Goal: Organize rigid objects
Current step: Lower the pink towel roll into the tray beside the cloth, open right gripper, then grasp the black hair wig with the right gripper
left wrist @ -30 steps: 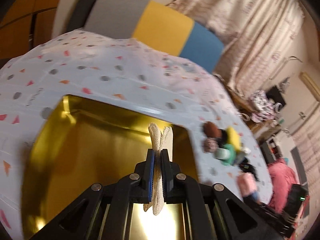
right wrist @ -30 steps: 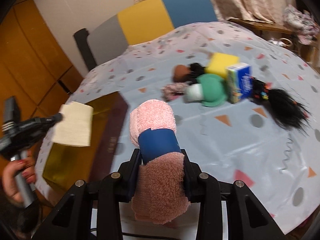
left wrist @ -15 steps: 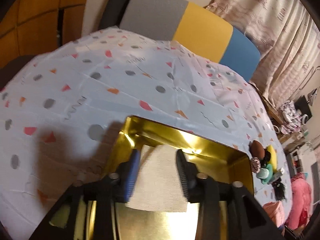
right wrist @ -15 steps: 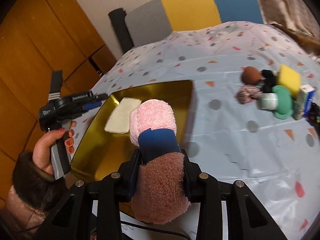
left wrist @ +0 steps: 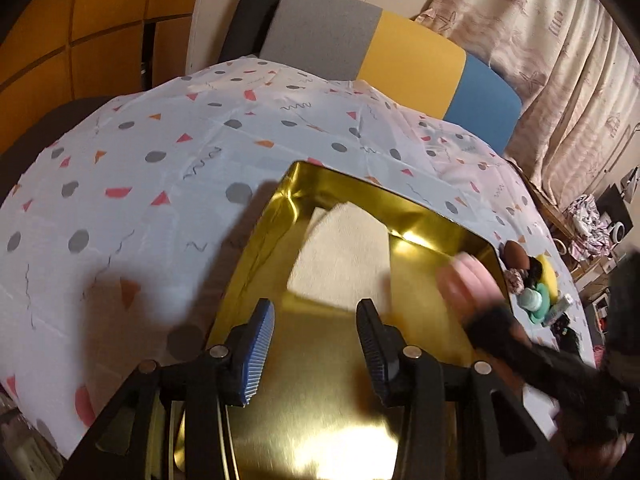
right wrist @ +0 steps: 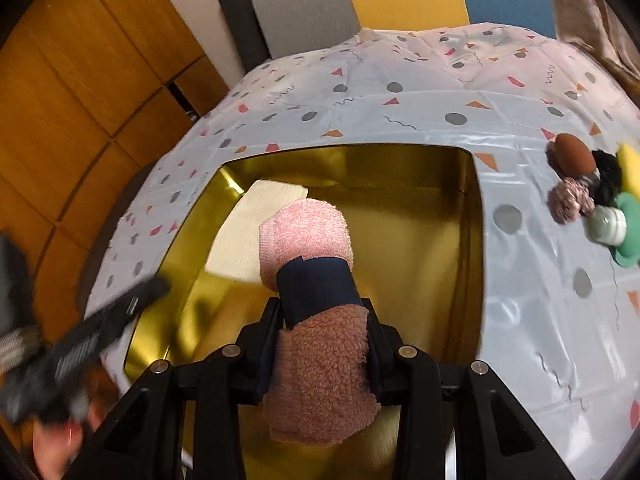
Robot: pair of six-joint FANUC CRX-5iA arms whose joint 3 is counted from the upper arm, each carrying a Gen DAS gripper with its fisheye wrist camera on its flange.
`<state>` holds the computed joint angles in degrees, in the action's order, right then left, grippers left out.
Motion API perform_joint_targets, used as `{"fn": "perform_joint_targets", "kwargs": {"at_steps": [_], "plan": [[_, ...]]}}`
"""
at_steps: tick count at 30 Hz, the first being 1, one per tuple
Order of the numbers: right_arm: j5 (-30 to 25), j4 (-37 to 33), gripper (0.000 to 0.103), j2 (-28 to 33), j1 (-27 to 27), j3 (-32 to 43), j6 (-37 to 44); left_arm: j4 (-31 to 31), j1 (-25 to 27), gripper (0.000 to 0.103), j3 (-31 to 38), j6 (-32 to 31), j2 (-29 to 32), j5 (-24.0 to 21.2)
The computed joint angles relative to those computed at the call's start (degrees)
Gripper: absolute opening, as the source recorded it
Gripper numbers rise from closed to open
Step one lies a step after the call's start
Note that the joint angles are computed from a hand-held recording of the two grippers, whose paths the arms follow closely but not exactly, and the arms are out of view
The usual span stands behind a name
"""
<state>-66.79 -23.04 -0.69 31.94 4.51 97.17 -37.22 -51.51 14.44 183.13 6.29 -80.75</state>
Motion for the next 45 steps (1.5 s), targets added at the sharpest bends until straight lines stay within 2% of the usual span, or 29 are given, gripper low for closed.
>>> {"fn": "perform_joint_targets", "kwargs": {"at_steps": [4,6,9,11,13,14,16,20,28,34,37,45], "plan": [[3.24,5.65,0.038,3.13,3.82,0.95,-7.54,-1.8,-2.35,0.043,-0.2,2.97,-0.56,-1.3],[5.1,6.98,0.042,4.91,4.88,1.54,-10.9,-2.44,-3.18,0.043,-0.56,5.04,-1.0,-2.16],[5.38,3.25,0.043,7.54,4.13,3.81,-12.41,-2.71,-3.71,0.043,-1.69,7.47,-1.95,-1.88],[3.95,-0.46,0.055,8.26,3.0,5.26,-11.11,-3.07,-4.21,0.043,-2.12,8.79,-2.29,-1.95],[5.72,-2.58,0.062,5.89,2.3,3.72,-8.66,-3.35,-4.57,0.043,-2.63,9.82,-2.63,-1.77],[7.11,-2.46,0.068,4.13,2.35,2.4,-6.98,-3.8,-4.96,0.043,-2.92,10.75,-2.83,-1.65],[9.42,-1.43,0.074,1.14,2.63,0.05,-5.06,-3.79,-5.01,0.043,-3.26,11.52,-2.99,-1.06],[10.08,-2.28,0.076,-3.52,0.8,-2.63,0.28,-3.36,-5.05,0.043,-3.08,11.6,-2.55,0.07],[9.38,-1.63,0.079,-8.35,-3.35,-5.8,4.12,-4.08,-6.67,0.043,0.97,8.01,0.47,1.29],[8.96,1.38,0.079,-10.08,-6.96,-8.47,5.13,-1.94,-6.4,0.043,3.99,3.6,3.57,4.72],[8.5,2.51,0.079,-10.22,-8.95,-9.76,5.79,-0.07,-5.95,0.043,5.76,0.12,5.39,7.15],[5.41,2.32,0.079,-8.33,-16.95,-11.32,8.76,4.79,-5.07,0.043,13.65,-11.06,11.98,9.72]]}}
